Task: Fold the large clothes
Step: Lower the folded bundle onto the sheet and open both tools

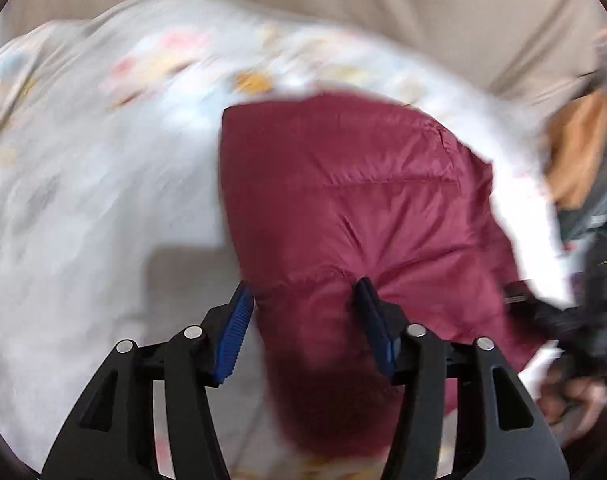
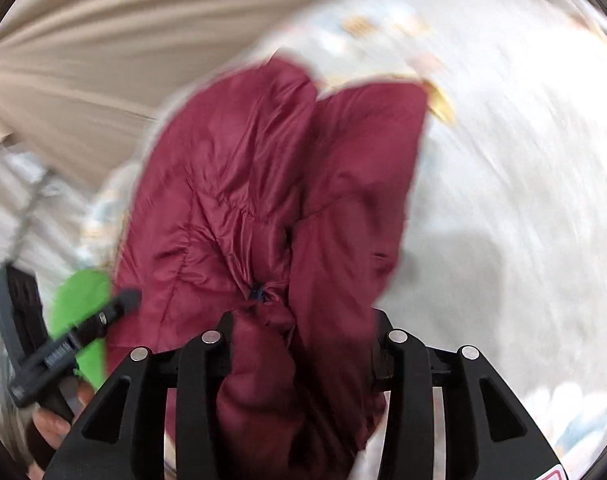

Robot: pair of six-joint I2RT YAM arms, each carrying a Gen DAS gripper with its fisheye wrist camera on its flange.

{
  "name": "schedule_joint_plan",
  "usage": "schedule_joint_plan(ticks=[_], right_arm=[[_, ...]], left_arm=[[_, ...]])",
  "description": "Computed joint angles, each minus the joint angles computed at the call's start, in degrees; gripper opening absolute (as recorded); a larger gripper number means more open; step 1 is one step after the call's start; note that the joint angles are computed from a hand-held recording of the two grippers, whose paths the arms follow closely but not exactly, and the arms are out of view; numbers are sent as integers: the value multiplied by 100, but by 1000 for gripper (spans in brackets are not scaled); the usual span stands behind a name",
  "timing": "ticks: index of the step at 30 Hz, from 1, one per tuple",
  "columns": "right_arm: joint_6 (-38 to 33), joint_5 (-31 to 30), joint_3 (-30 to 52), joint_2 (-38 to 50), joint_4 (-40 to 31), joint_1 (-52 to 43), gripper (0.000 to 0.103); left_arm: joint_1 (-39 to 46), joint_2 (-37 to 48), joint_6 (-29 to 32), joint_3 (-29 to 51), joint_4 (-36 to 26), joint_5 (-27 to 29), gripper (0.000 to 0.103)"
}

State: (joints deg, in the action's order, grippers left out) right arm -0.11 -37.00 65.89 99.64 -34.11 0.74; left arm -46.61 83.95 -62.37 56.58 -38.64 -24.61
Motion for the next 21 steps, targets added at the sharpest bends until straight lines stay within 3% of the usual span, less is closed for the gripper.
schedule_joint_plan(ticks=[3,6,8,10,13,15,21], right_arm=[[-277,-11,-395,-417,-46,-310,39],[-277,438,-645,-1159,9,-336,32],[-395,582,-659,-1552,-3,-147,30],[-544,626,-585,-1752,-17,71,30],[-1062,756,-532,-1687,15,396,17],[-807,1082,-431,-1503,262,903,7],[-687,1350,405,-391,552,1020,5]], left_arm=[[-514,-226,-497,-218,-396,-532,49],[-1125,-218,-1162,181,-1190,-1019,49],[-1422,-50,-1340,492,-1386,-1230,50],[-1537,281,-1279,790,-1247,-1084,50],[-1622,925,-986,1079,-803,-699,49],[-1693,1295,-947,1192,-703,-501,49],[-2101,1628,-1213,1286,-1075,-571,50]])
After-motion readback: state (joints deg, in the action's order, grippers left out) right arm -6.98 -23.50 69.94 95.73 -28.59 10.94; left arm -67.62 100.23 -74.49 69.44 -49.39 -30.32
